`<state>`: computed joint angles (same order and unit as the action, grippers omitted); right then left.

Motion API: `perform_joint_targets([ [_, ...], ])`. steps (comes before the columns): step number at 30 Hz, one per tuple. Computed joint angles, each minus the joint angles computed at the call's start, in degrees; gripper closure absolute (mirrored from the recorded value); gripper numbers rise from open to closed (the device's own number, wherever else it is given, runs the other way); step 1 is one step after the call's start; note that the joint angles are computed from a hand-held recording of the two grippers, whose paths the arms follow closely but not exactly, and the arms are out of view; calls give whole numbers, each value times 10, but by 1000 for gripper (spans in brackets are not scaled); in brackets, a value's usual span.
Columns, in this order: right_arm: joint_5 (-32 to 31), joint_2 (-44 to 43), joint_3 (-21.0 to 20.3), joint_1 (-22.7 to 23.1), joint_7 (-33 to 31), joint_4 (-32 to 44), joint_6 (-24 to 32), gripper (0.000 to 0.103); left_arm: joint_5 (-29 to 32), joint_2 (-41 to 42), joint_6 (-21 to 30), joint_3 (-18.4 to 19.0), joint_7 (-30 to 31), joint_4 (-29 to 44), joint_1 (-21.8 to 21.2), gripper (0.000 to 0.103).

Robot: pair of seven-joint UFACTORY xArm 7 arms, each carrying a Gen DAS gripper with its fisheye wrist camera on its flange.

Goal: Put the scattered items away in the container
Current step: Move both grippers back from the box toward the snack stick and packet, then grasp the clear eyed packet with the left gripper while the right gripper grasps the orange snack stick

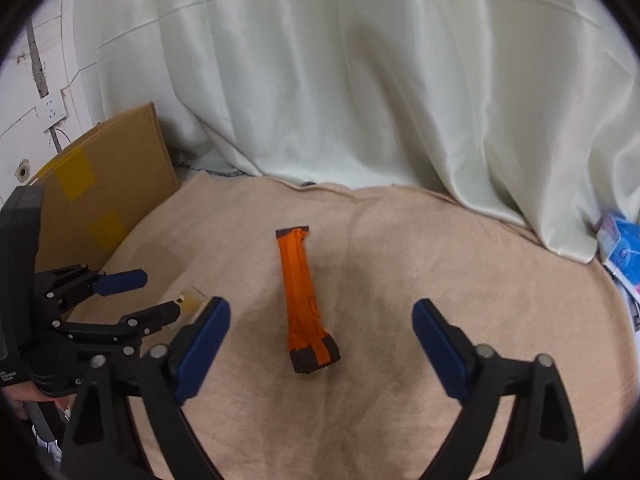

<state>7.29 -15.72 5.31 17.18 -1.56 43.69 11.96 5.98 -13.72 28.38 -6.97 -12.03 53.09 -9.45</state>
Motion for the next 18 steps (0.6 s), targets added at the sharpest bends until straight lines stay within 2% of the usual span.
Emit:
perform_joint_targets([
  [4, 23, 18, -13, 14, -23, 7, -1, 18, -8, 25, 8, 3, 0, 16, -1, 48],
  [6, 33, 30, -16, 17, -35, 15, 3, 21, 1, 34, 13, 3, -10, 21, 4, 54],
  [9, 41, 42, -15, 16, -48, 20, 3, 28, -24, 39, 17, 12, 8, 22, -2, 59],
  [14, 62, 59, -14, 17, -75, 30, 7, 36, -29, 45, 14, 11, 12, 25, -3, 61],
  [18, 74, 79, -9, 13, -88, 42, 12, 43, -35, 45, 8, 14, 19, 23, -3, 70],
])
